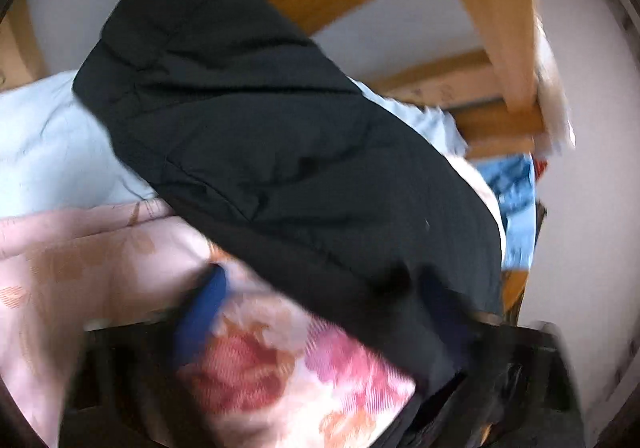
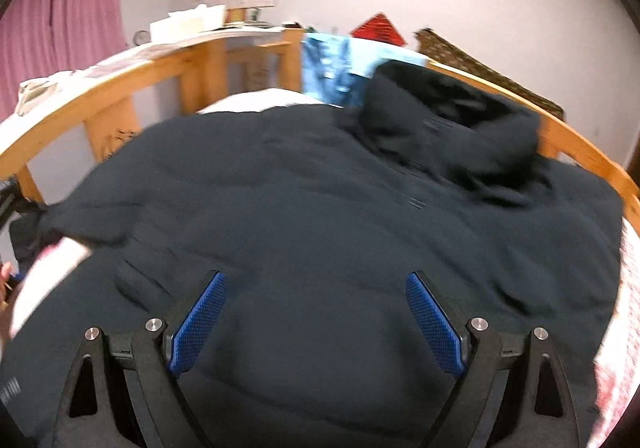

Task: Fold large clothes

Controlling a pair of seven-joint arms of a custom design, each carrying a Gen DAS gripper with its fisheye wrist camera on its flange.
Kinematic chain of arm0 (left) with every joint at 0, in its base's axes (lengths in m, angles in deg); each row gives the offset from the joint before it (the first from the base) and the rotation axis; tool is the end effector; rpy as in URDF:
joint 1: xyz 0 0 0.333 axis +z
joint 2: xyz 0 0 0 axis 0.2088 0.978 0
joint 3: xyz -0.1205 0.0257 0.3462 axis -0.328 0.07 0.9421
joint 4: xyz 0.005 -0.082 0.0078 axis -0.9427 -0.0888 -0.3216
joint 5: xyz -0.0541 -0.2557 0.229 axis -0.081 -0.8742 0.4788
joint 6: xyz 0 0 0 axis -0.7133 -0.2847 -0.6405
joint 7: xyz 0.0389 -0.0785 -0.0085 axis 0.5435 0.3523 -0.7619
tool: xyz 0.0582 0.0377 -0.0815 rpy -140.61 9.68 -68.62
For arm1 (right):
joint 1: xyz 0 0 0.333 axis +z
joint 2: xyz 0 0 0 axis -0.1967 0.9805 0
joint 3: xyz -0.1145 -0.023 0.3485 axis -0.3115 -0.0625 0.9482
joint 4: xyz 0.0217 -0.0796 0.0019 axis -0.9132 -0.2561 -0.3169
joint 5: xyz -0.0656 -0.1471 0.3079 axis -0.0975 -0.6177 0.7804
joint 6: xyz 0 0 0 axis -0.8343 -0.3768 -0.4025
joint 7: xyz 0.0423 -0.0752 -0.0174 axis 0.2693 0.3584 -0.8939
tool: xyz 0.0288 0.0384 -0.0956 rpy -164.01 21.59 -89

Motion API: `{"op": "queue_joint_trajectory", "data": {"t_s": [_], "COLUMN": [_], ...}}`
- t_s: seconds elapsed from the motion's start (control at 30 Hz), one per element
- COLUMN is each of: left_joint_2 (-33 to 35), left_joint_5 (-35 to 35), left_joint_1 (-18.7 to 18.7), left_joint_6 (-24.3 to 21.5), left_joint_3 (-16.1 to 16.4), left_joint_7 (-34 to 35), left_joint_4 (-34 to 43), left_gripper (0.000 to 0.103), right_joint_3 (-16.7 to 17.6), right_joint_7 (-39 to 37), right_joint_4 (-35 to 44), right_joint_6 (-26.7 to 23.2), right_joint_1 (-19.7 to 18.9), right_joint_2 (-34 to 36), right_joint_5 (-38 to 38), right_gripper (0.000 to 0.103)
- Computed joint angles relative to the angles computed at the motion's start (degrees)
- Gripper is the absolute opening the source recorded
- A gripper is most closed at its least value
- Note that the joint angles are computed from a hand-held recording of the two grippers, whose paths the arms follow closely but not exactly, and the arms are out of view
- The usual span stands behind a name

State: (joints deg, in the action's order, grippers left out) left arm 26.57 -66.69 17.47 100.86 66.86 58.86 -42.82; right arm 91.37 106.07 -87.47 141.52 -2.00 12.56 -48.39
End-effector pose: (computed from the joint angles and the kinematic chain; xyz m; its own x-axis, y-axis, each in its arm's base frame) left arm 0.5955 -0.0020 0.5678 0.5710 -0.4588 0.6807 -0.6082 -0.7934 -0.0246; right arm 0.4888 0.1624 0.5966 0.0103 -0.9988 0.0489 -0.6643 -0.0434 -0.7462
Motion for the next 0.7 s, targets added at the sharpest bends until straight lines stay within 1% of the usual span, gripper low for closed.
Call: {"op": "queue_joint_trajectory", "data": {"t_s": [0.03,0.07,0.13,0.17,0.2,0.27,0.4,0.43,0.5,0.53,0.57,0.6,0.63,0.67,0.7], "left_joint_2": [0.4,0.2,-0.6,-1.5,-1.9,-3.9,-8.2,-8.9,-10.4,-10.3,-10.4,-10.2,-10.4,-10.1,-9.6], "left_joint_5": [-0.7,-3.3,-7.5,-7.3,-6.5,-2.8,7.7,9.7,11.2,11.5,10.4,6.5,5.0,3.5,2.4], "left_joint_1": [0.1,0.4,0.6,0.4,-0.1,-1.4,-4.7,-5.5,-7.3,-8.5,-10.2,-12.4,-14.0,-15.3,-16.5], "left_joint_6": [0.5,1.8,4.3,5.2,6.4,10.1,19.7,21.7,24.6,26.1,27.6,28.1,27.4,25.6,22.4], "left_joint_3": [0.1,-0.1,-0.6,-0.7,-0.6,-0.7,-1.1,-1.2,-1.1,-1.0,-0.9,-0.6,-0.8,-0.9,-1.3], "left_joint_7": [-0.5,0.1,3.4,4.8,5.9,8.4,12.1,12.9,16.4,19.0,23.5,30.9,35.4,39.9,44.7], "left_joint_4": [-0.1,-1.0,-2.4,-3.0,-3.2,-4.3,-6.8,-6.9,-6.5,-5.1,-3.3,-0.8,1.0,3.4,6.6], "left_gripper": [0.040,0.026,0.010,0.005,0.004,0.003,0.002,0.002,0.002,0.002,0.002,0.002,0.002,0.002,0.002], "right_joint_3": [0.3,0.2,-0.7,-1.1,-1.9,-3.4,-5.0,-5.1,-5.5,-5.5,-5.5,-5.4,-4.9,-4.9,-4.9], "right_joint_7": [0.4,0.1,-4.2,-5.6,-5.5,-4.7,-5.9,-6.3,-6.6,-7.6,-8.3,-8.1,-7.3,-7.2,-7.2], "right_joint_4": [1.8,3.9,7.0,7.9,8.7,7.6,3.8,3.0,0.6,-0.4,-1.7,-2.9,-4.0,-5.7,-7.2], "right_joint_6": [0.0,-0.3,-1.1,-2.3,-3.0,-0.7,5.3,5.8,6.8,7.2,7.4,7.5,7.6,8.0,8.2], "right_joint_1": [0.1,0.6,2.0,2.7,3.5,4.5,4.5,4.4,3.4,2.8,2.0,1.1,0.0,-1.1,-2.2], "right_joint_2": [2.0,4.4,8.9,10.2,12.1,12.5,9.8,9.0,6.3,5.1,3.7,2.0,0.5,-1.5,-3.6], "right_joint_5": [-0.3,0.4,5.3,6.6,6.2,6.7,9.8,10.4,10.6,11.6,12.3,12.3,12.0,12.6,13.5], "right_gripper": [0.091,0.091,0.091,0.091,0.093,0.093,0.090,0.090,0.090,0.090,0.090,0.090,0.090,0.090,0.090]}}
